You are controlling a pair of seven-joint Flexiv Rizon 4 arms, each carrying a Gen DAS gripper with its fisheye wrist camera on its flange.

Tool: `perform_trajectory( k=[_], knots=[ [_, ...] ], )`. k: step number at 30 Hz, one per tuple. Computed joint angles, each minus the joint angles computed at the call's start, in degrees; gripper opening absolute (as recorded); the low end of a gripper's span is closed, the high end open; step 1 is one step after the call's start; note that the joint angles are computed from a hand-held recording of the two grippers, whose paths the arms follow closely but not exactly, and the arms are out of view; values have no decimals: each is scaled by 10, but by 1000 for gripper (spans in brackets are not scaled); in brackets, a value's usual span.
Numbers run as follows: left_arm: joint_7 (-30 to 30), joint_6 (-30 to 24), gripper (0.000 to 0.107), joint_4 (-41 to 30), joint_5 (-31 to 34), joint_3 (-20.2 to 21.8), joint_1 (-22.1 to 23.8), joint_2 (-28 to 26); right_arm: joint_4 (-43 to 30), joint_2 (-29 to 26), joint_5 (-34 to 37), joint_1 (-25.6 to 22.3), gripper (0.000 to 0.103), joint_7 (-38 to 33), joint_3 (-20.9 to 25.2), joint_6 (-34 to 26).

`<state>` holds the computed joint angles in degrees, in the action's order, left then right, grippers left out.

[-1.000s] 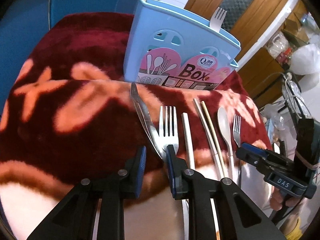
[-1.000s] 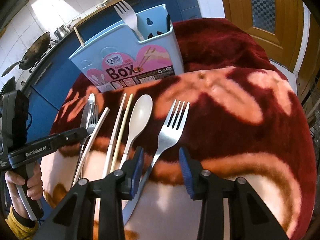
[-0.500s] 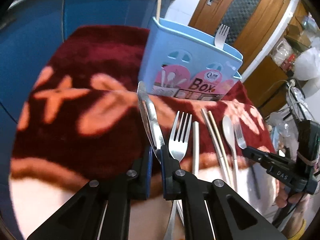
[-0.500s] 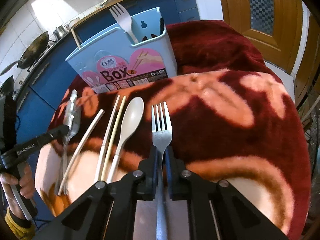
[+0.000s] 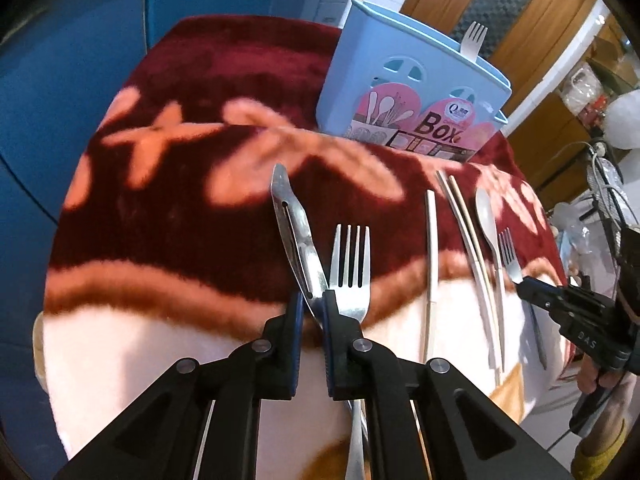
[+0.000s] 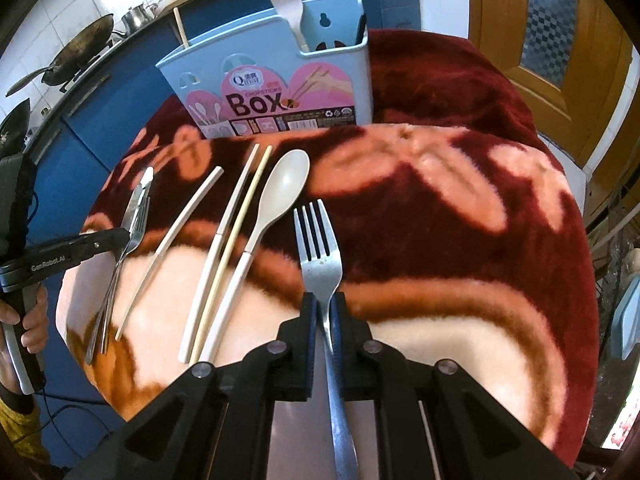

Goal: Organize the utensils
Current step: 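Grasp a silver knife with the left tool while the right tool grasps a silver fork, then lift the knife and fork up over the blue caddy with both tools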

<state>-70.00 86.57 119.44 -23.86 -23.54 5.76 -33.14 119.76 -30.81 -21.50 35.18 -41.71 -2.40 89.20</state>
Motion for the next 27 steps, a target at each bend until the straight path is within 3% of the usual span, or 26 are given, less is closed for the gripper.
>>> perform_trajectory(
  k=[2, 6, 14, 16, 17, 18, 22, 27],
  knots=[
    [11, 3, 14, 8, -3, -22, 19, 2, -4, -1, -2, -2, 12, -4, 4, -8],
    [14, -12, 22, -2, 10, 4, -4, 1, -15, -6, -2, -15, 14, -11, 20, -21],
    [22, -18, 18, -24, 16, 27, -27, -8, -84, -25, 27, -94, 18, -91, 119, -119],
    [24, -17, 17, -22, 9, 19, -21, -9, -95, -29, 32, -95, 19, -104, 122, -136],
    [27, -10, 16, -19, 4, 8, -13, -10, -101, -30, 33, -94, 19, -112, 123, -146],
    [31, 1, 8, -14, -1, -5, -2, -12, -107, -32, 33, -91, 19, -115, 121, -152],
    [42, 55, 6, 16, -4, -109, 87, -29, -99, -31, 21, -70, 15, -111, 96, -138],
    [21, 118, 1, 38, 46, -137, 118, -32, -51, -22, -5, -32, 10, -67, 40, -49]
  ],
)
